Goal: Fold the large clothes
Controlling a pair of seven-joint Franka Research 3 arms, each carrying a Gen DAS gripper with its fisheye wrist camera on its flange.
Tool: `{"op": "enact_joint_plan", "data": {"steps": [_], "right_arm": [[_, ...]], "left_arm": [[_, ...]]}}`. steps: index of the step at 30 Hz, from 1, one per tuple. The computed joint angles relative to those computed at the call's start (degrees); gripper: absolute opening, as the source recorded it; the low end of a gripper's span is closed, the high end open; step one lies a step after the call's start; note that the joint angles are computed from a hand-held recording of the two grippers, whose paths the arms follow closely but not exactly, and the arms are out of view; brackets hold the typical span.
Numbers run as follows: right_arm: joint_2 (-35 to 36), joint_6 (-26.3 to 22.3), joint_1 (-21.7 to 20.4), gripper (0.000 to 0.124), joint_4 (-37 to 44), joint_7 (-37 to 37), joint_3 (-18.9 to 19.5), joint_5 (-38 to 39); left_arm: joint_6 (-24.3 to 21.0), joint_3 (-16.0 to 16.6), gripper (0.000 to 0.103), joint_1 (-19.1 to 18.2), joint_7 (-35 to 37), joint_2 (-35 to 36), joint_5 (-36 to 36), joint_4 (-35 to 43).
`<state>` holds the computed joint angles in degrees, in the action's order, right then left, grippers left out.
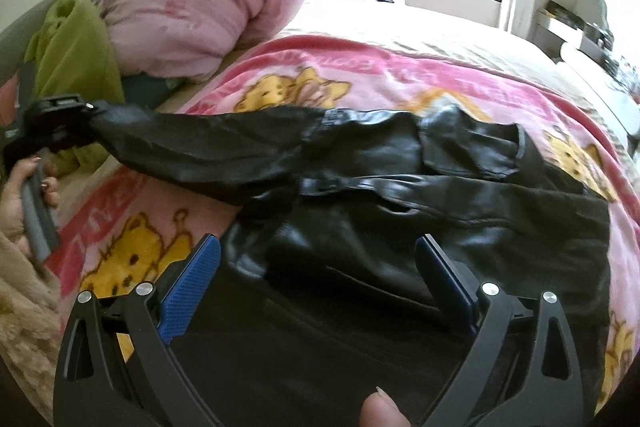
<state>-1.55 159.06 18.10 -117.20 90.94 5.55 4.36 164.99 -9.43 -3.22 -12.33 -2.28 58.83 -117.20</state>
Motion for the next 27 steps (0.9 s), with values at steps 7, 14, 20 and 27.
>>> {"op": "enact_joint_plan", "data": {"steps": [7, 14, 20, 27], "right_arm": [[-4.2, 2.5, -1.9, 0.096, -4.3, 0.1, -1.0, 2.1], [-8.4, 3.8, -5.0, 0.096, -8.5, -0.6, -1.9, 3.2], [-10.9, 5.0, -7.5, 0.096, -11.3, -1.2, -3.3, 6.0], [-13.6, 6.9, -12.4, 0.096, -14.5, 2.4, -3.4, 6.6]], "left_arm": [[-1.6, -2.3, 0.001, -2.3, 6.4, -0.5, 1.3, 5.9], [-4.0, -3.7, 0.001, -6.7, 10.3, 2.8, 3.3, 13.7], [-4.8, -3.2, 0.001, -12.2, 14.9, 8.7, 3.7, 22.0], [-4.0, -2.7, 0.001, -18.2, 26.9, 16.6, -2.8, 30.5]]}}
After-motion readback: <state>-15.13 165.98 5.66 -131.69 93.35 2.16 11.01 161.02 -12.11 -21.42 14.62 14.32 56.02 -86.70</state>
